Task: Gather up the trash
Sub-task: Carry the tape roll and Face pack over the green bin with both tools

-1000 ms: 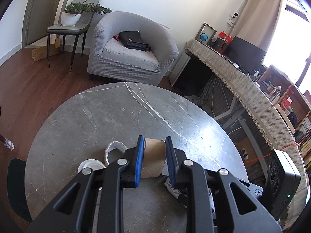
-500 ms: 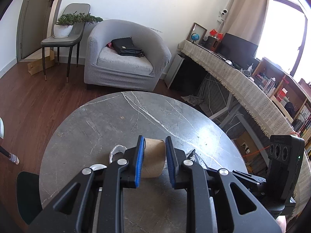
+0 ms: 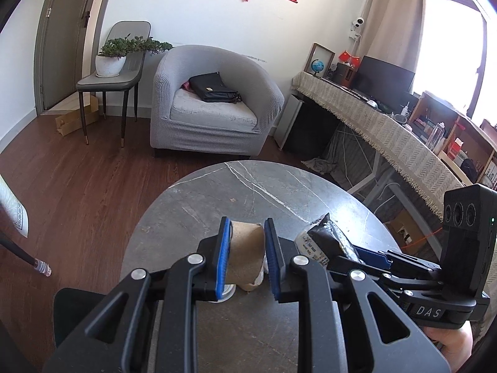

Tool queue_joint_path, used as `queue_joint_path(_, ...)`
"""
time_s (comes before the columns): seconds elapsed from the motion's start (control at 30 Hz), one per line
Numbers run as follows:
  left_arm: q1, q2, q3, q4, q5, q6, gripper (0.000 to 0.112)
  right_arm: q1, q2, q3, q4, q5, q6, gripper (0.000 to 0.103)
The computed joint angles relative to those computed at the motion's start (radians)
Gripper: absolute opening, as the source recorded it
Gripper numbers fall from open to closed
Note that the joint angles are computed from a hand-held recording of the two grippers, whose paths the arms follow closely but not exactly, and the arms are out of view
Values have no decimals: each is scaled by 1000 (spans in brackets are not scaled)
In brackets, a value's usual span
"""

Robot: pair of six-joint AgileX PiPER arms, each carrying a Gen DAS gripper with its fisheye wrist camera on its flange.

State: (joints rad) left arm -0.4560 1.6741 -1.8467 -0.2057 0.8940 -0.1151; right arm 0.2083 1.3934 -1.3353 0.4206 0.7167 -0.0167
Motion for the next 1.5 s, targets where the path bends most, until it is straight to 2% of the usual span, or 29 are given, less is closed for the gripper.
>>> queue_joint_path(0.3,142,-67,80,-45,17,110,24,109,104,-96,-71,-17,80,47)
queue_joint_path(0.87,489,-119,272,-158,72,398,24,338,377,-432,-253,43,227,47)
queue_joint_path(1.13,615,-105,373,-201,107,506,24,440,510,-620,-357,134,308,47)
queue_joint_path(1.3,630,-90,463,-167,92,541,24,503,630,-795,-433,238,346,47)
queue_joint_path(1.5,645,-50,534,-128,72,571,24,540,783,-1022,-452,362,347,47)
